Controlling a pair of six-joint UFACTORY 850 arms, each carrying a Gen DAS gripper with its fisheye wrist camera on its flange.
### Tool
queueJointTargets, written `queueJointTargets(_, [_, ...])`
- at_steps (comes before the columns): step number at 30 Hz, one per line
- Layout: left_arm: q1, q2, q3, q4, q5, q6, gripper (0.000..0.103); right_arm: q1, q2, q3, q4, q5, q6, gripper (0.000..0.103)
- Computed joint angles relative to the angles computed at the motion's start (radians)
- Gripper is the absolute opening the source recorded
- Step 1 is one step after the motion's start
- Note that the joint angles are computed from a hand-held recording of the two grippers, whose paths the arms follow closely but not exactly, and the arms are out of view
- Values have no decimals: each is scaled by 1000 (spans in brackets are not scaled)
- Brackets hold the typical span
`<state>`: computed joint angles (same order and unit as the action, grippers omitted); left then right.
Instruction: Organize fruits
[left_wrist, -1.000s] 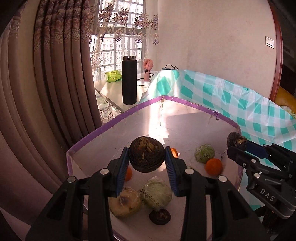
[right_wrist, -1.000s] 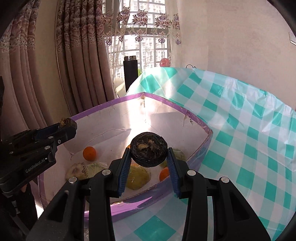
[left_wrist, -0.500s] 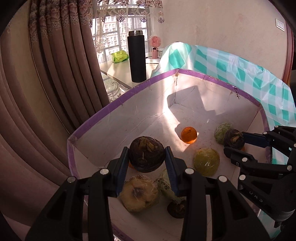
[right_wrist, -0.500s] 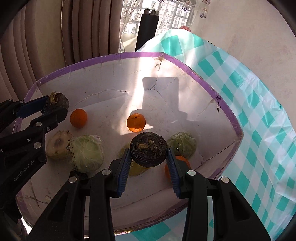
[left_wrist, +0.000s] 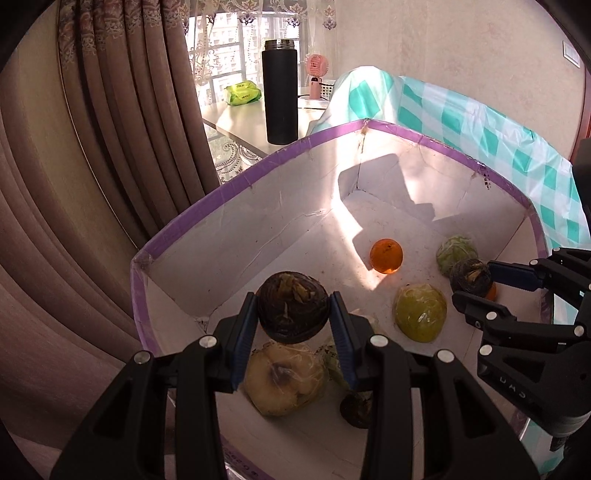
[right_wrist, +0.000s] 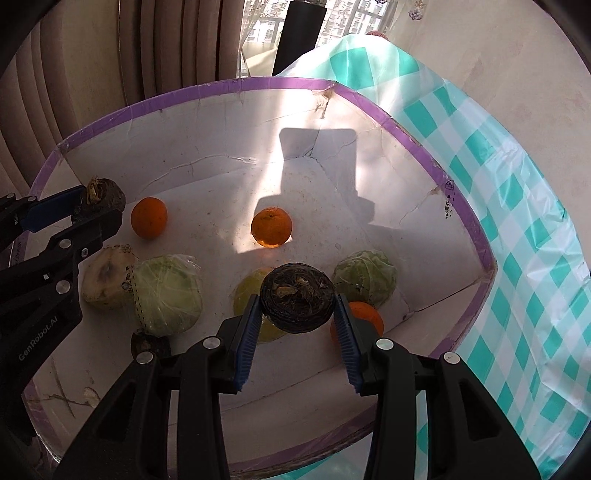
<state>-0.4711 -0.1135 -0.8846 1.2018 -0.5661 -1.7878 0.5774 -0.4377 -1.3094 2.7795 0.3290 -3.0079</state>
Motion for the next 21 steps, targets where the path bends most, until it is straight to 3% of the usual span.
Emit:
queueJointTargets(1, [-1,7,5,12,5,-18,48,0,5,4,-9,-5,14,61])
queueJointTargets(6, [-18,53,29,111,-12,-134,101,-1,26,9,21,-12,18,86])
queueJointTargets(8, [-31,62,28,120,-48,-151,101,-2,26,3,41,2,15,86])
queueJointTargets(11, [-32,76,28,115,-34,-142,101,1,6,-29,61,64,25,86])
queueJointTargets(14, [-23,66,6,9,-26,-49,101,0,-26,-71,101,137,12,86])
queueJointTargets(17, [-11,49,-18,-76,-29,36,101,-5,-28,-72,134,137,-15,86])
queueJointTargets(21, [34,35,-26,-184,71,142,101,-19,-19,-66,229,128,-101,86])
